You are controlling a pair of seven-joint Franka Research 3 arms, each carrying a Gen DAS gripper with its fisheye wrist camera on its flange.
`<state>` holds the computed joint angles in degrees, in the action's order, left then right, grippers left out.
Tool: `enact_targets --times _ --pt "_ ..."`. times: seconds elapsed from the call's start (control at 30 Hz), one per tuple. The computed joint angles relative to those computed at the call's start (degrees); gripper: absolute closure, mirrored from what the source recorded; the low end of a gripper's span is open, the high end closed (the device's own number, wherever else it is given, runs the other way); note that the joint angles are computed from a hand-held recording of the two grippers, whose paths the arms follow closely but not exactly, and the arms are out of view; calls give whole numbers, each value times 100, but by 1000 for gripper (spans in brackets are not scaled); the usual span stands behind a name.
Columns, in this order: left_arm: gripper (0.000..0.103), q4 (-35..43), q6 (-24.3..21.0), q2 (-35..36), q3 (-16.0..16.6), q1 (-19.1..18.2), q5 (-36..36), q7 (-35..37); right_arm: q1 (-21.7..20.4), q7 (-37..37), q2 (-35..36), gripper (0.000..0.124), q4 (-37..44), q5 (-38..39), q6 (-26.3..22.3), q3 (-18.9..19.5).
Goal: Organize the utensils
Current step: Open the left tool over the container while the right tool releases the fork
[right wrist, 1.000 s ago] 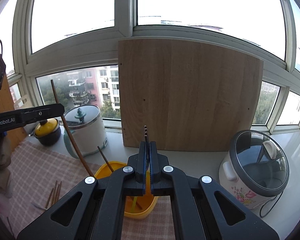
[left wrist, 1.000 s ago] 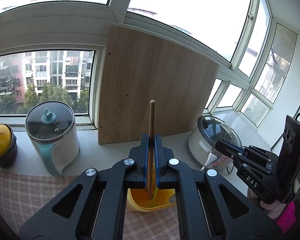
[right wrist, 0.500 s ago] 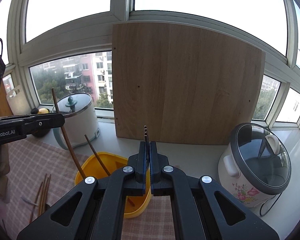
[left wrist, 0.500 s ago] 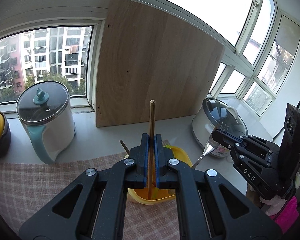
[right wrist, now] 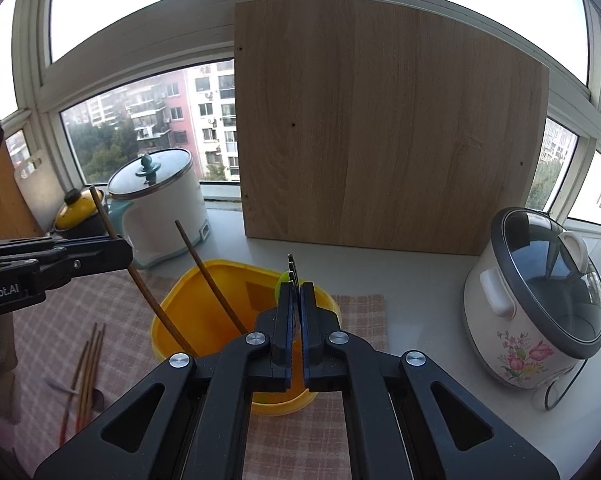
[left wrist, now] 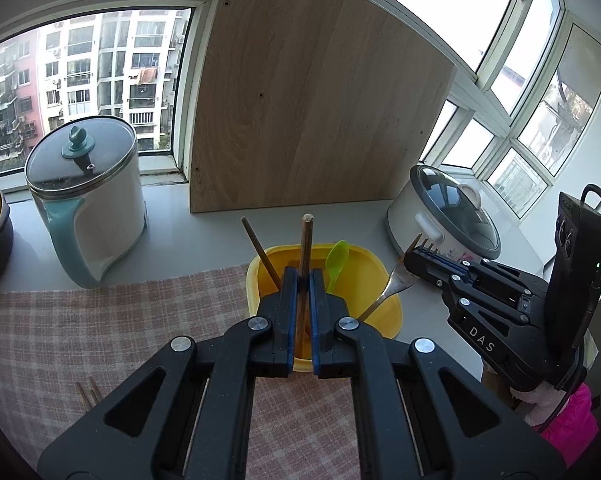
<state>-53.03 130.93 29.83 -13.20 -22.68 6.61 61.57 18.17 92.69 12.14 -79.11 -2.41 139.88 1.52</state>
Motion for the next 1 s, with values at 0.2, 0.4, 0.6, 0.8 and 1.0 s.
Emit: enact_targets --times 0.2,0.4,0.6,0.8,1.0 --pt "100 -374 98 -255 -44 74 -67 2 30 62 -114 111 -137 -84 50 4" --pt "83 -974 266 -685 -33 123 21 -62 52 170 -343 76 -430 -219 276 30" --pt "83 -1829 512 -1304 -68 275 69 -109 43 308 -589 68 -738 -287 367 86" --pt "83 -2894 814 -2131 -74 528 -14 -79 28 379 -861 67 -1093 -309 486 178" --pt "83 -4010 957 -3057 14 766 2 -7 10 249 -1096 64 -1414 -33 544 286"
